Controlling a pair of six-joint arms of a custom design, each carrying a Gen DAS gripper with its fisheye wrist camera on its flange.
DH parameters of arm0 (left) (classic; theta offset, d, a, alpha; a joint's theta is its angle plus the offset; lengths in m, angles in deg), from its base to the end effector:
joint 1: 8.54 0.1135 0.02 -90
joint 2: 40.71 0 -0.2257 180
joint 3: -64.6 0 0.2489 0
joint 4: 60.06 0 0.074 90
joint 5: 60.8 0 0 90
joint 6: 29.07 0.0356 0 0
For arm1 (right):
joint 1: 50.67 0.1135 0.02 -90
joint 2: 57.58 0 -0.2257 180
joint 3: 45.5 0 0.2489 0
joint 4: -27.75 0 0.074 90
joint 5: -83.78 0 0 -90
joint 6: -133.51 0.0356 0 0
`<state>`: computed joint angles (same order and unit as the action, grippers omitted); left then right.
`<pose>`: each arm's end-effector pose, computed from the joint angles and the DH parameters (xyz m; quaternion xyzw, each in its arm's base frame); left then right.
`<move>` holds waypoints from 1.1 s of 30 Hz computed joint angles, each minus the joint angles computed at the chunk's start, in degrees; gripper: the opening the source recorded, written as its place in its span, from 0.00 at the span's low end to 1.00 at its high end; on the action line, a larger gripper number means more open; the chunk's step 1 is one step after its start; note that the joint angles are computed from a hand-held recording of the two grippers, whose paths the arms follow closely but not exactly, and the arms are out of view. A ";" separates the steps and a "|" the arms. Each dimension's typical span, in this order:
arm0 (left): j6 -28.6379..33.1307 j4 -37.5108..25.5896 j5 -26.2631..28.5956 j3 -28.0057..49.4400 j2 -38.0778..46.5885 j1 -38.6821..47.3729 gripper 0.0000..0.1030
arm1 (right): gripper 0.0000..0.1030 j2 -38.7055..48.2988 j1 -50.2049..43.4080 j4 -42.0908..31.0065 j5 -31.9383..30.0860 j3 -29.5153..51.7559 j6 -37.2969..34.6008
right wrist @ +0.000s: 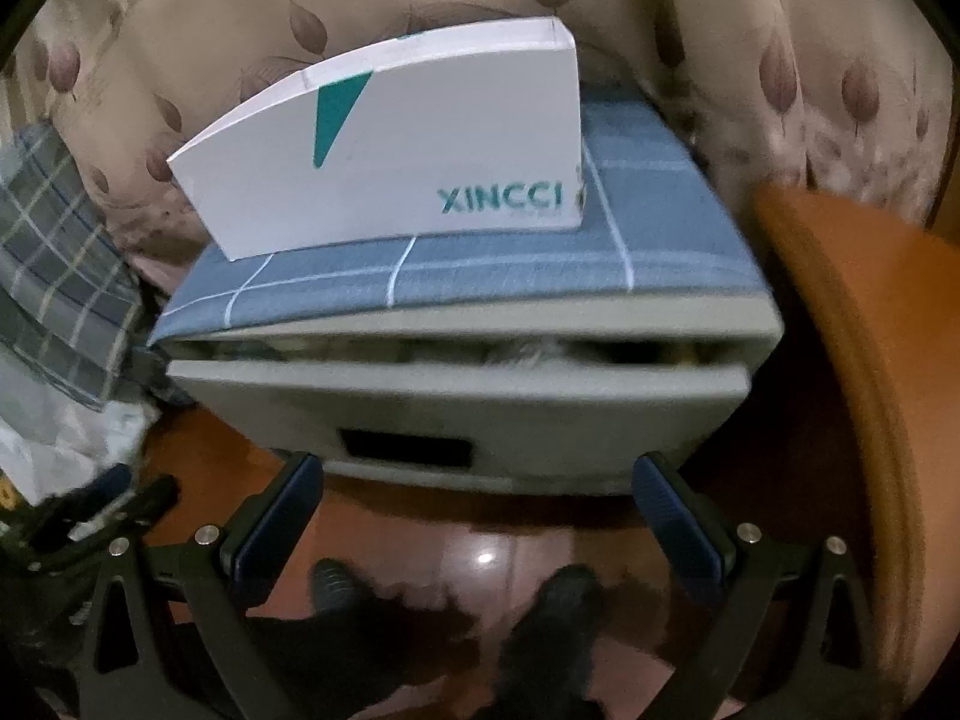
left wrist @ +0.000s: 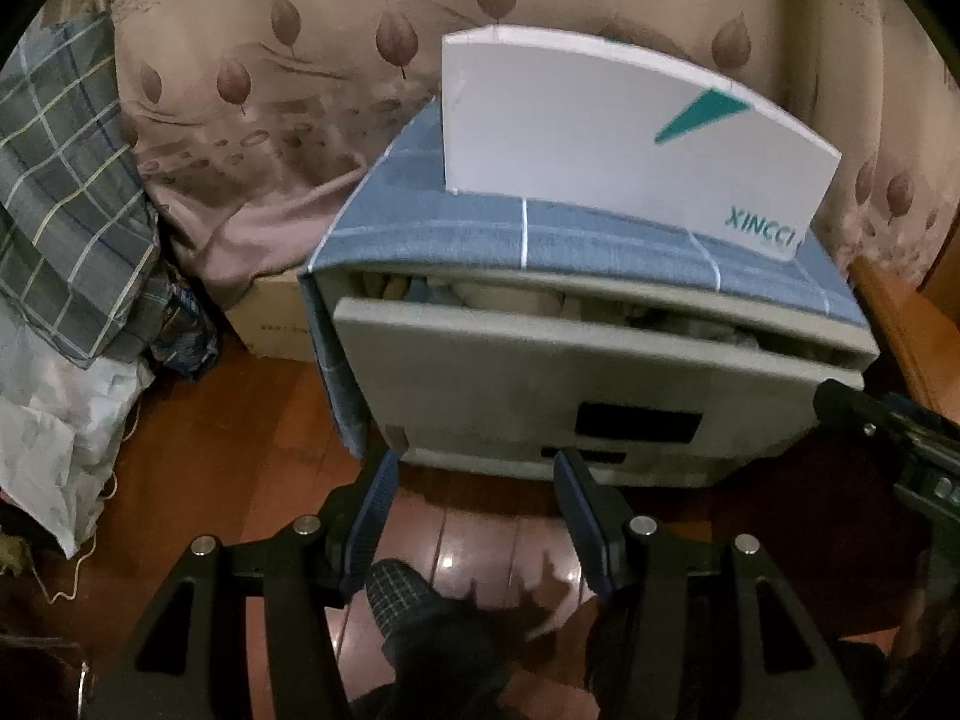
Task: Take underwear out of drawer
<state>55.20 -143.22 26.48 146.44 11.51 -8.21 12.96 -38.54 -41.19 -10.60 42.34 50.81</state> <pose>0.1632 0.0026 0.3268 -0.0576 0.9478 0.0078 0.3135 0.2442 0.0553 0.3145 -0.0523 0.9424 0.0910 0.3175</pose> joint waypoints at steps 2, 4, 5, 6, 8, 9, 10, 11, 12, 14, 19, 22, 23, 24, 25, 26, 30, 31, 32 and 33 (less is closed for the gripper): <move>1.07 0.62 0.85 1.02 0.67 0.99 0.54 | 0.99 1.50 -0.37 0.23 0.72 1.56 -1.65; 2.87 1.68 1.10 1.92 2.07 1.86 0.54 | 0.99 3.60 -1.07 0.39 1.10 2.99 -2.88; 3.52 2.10 1.23 2.58 3.22 2.50 0.54 | 0.99 4.79 -1.47 0.43 1.05 3.70 -3.40; 4.10 2.44 2.26 3.35 4.63 3.52 0.54 | 0.99 5.97 -1.74 0.65 1.24 4.31 -3.84; 4.94 3.35 4.30 4.62 7.15 5.58 0.54 | 0.99 7.95 -2.15 1.19 1.44 5.15 -4.44; 4.97 4.08 4.75 5.19 8.62 6.28 0.54 | 0.99 8.54 -2.47 1.57 1.42 5.02 -4.70; 5.15 4.68 5.14 5.58 9.67 6.84 0.54 | 0.99 9.42 -2.69 1.96 1.43 5.14 -4.89; 5.14 5.82 4.97 5.87 10.90 7.05 0.54 | 0.99 10.35 -2.82 2.48 1.56 5.38 -4.93; 5.69 6.67 4.96 5.89 11.67 7.60 0.54 | 0.99 11.08 -2.83 3.16 1.79 5.35 -4.73; 6.38 7.98 4.67 6.17 13.62 7.61 0.54 | 0.99 12.25 -3.06 4.04 1.69 5.30 -4.60; 7.38 12.45 4.52 6.24 18.01 7.31 0.54 | 0.99 13.86 -1.89 7.98 3.18 4.11 -4.07; 7.80 14.47 4.16 6.26 20.44 6.56 0.54 | 0.99 14.68 -1.61 9.32 2.96 3.38 -3.79; 7.70 15.03 4.26 6.38 21.21 6.34 0.54 | 0.99 14.75 -1.23 10.12 3.43 2.87 -3.59; 7.73 15.79 4.43 6.19 21.88 6.15 0.54 | 0.99 14.74 -0.84 10.92 3.86 2.28 -3.45; 7.84 16.35 4.55 5.88 22.13 6.08 0.54 | 1.00 14.36 -0.53 11.75 4.51 1.62 -3.63; 7.90 16.90 4.53 5.66 22.59 5.87 0.54 | 1.00 14.29 -0.03 12.27 5.28 1.25 -3.77; 7.67 19.45 5.14 4.87 24.17 5.91 0.54 | 1.00 13.20 0.88 13.74 6.46 -0.26 -2.67; 7.66 19.71 5.30 5.09 24.68 6.06 0.54 | 1.00 13.20 1.11 14.04 6.87 -0.41 -2.27; 7.64 19.90 5.11 5.23 24.98 5.92 0.54 | 1.00 13.04 1.41 14.23 7.40 -0.68 -1.78; 7.73 20.23 4.80 4.93 24.80 5.82 0.54 | 1.00 13.11 1.61 14.16 7.83 -0.56 -1.26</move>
